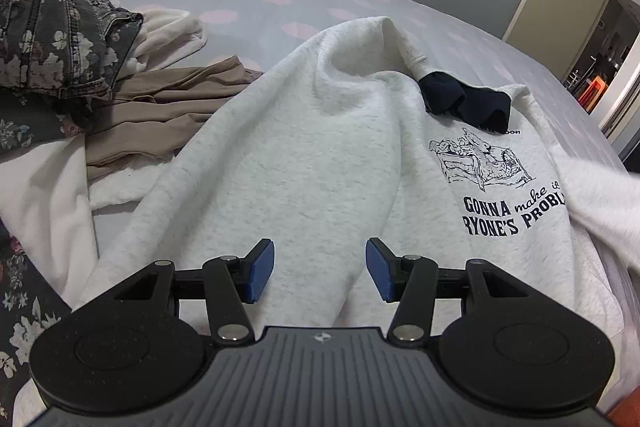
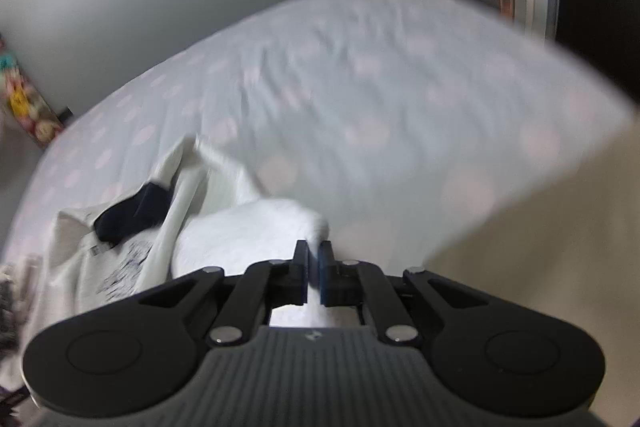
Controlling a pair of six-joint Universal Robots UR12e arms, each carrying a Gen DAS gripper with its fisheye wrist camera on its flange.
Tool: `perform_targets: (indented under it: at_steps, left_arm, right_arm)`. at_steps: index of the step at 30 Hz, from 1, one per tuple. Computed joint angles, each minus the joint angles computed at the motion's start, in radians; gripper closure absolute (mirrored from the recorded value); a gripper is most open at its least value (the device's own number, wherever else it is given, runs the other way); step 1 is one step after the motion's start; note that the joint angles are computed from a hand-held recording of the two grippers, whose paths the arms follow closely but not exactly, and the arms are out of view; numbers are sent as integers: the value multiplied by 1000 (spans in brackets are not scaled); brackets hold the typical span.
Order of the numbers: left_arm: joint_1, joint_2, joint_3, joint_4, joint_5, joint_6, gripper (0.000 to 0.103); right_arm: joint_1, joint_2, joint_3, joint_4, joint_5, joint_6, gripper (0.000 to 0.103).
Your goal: Fold clothes
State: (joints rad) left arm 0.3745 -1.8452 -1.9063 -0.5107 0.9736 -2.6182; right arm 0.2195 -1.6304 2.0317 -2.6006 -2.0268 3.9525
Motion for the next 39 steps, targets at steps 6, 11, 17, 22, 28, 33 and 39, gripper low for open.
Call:
perform_targets:
  at_steps: [6,11,17,22,28,33,39]
  left_arm:
    - [1,-10,8,-8,-19,2,54]
    - [4,-22,20,-19,-24,-24,54]
    - [-3,-32,32,-24,-27,-17,54]
    - [-8,-31,34,-47,-26,12,54]
    - [-12,-34,39,-52,-1,-3,54]
    - [-14,-36,40,-46,15,-9,54]
    - [-12,-36,41,-44,14,-16,54]
  right_arm:
    - [-42,37,-93,231,-177,-56,103]
    - [-96,27,-34,164,-88,-38,101]
    - [-108,-9,64,103,1,23,71]
    - [-115,-27,146,50,85,141,63]
    - [-111,8,202,-96,136,214,65]
    - [-87,30,182,-107,80,184,97]
    - [-51,-16,143,-106,-28,122,98]
